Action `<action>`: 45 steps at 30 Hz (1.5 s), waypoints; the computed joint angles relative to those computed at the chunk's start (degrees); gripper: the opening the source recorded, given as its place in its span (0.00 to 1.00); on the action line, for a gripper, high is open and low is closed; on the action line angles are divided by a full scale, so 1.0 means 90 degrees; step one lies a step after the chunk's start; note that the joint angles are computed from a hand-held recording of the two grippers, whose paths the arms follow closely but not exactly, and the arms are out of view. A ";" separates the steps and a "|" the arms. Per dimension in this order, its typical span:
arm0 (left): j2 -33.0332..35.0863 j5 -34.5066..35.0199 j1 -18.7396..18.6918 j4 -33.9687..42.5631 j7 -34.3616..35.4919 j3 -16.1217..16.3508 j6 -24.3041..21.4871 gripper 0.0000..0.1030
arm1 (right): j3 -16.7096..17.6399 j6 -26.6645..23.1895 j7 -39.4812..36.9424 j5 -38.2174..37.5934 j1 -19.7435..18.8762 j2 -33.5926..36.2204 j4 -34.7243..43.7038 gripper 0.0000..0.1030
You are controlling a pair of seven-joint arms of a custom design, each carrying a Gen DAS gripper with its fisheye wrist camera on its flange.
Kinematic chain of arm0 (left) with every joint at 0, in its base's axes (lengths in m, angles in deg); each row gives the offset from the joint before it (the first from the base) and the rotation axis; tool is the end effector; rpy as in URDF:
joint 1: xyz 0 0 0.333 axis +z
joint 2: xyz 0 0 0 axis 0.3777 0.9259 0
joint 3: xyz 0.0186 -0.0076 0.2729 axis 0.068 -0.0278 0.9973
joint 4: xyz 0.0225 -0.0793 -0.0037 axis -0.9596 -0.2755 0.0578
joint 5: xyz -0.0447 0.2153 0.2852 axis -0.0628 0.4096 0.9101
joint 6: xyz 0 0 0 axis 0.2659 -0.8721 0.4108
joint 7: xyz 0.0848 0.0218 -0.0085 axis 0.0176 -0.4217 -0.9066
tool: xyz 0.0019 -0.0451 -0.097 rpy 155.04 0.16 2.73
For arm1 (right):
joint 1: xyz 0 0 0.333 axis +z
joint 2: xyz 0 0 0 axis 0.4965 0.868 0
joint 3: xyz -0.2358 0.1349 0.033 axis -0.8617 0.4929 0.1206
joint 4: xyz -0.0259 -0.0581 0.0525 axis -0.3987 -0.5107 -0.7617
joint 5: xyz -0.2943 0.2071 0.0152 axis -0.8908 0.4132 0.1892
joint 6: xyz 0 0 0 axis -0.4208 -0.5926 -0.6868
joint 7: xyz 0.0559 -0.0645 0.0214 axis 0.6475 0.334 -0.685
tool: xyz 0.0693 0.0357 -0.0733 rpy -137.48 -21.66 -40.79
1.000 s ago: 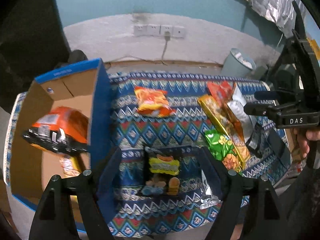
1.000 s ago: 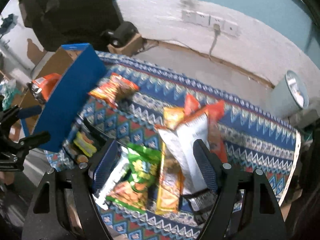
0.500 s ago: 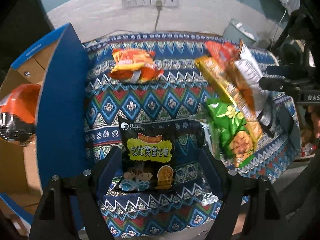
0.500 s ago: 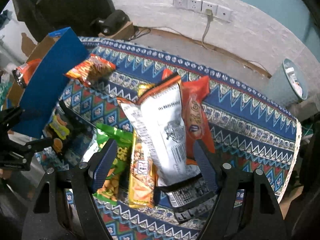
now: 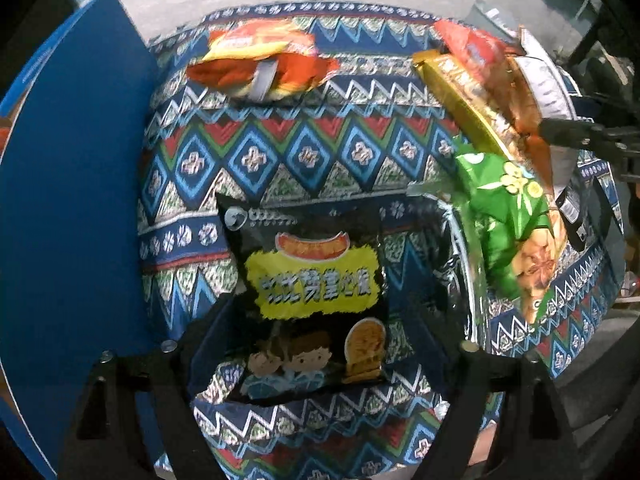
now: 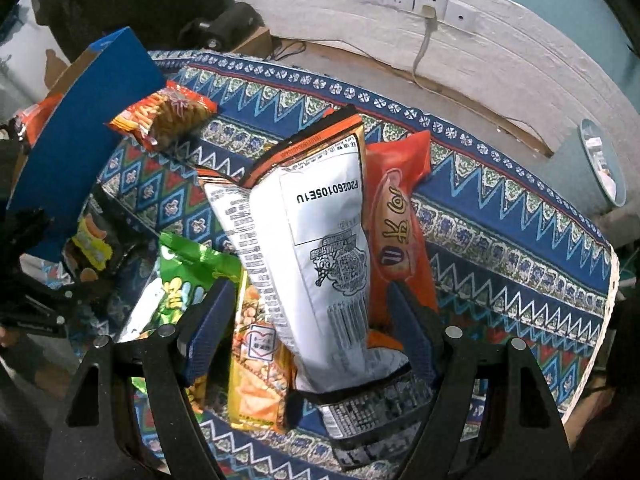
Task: Organize snacks
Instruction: 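Lower the right tool onto the white printed bag while the left tool lowers onto the black-and-yellow bag, then lift the white bag with the right tool while the left tool carries the black-and-yellow bag to the box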
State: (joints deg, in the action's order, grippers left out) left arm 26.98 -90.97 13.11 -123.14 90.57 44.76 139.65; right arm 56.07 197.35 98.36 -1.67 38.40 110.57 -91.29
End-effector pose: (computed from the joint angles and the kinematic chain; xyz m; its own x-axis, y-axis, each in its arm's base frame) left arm 0.6220 -0.1721 0.2880 -0.4620 -0.8858 0.0434 -0.8755 0.4477 -0.1819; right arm 0.6303 0.1561 0.3286 0.2343 -0.9666 -0.1034 -0.9360 -0.1956 -0.2927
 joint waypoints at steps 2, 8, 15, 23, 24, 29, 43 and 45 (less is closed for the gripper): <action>-0.0019 0.0013 0.0000 -0.0072 0.0083 -0.0022 0.0094 0.83 | -0.0025 0.0025 0.0028 -0.0067 0.0034 0.0060 0.0039 0.76; -0.0111 -0.0078 0.0016 -0.0296 0.0279 -0.0094 0.0386 0.54 | -0.0036 -0.0048 0.0106 -0.0158 0.0075 0.0199 0.0115 0.41; -0.0390 -0.0138 -0.0021 -0.0606 0.0413 -0.0122 0.0681 0.46 | -0.0075 0.0255 0.0361 -0.0453 0.0236 -0.0080 -0.0196 0.34; -0.1137 -0.0278 -0.0020 -0.1317 0.0618 -0.0216 0.1359 0.46 | 0.0026 0.0554 0.0463 -0.0305 0.0258 -0.0622 -0.0583 0.33; -0.1230 -0.0313 0.0009 -0.1381 0.0665 -0.0218 0.1406 0.46 | 0.0021 0.0565 0.0486 -0.0304 0.0276 -0.0644 -0.0577 0.33; -0.1668 -0.0803 0.0283 -0.1567 0.1113 -0.0304 0.1544 0.46 | 0.0076 0.0657 0.0538 -0.0149 0.0320 -0.0878 -0.0663 0.33; -0.1763 -0.1459 0.0662 -0.1181 0.1350 -0.0163 0.1750 0.46 | 0.0318 0.0630 0.0289 0.0336 0.0535 -0.0621 0.0153 0.33; -0.1717 -0.1577 0.0764 -0.1059 0.1315 -0.0133 0.1717 0.46 | 0.0329 0.0582 0.0273 0.0329 0.0583 -0.0534 0.0314 0.33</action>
State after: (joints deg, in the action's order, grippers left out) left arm 11.52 -105.17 19.98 -132.67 102.40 43.57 155.10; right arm 59.03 202.60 100.81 1.29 43.65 105.76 -88.46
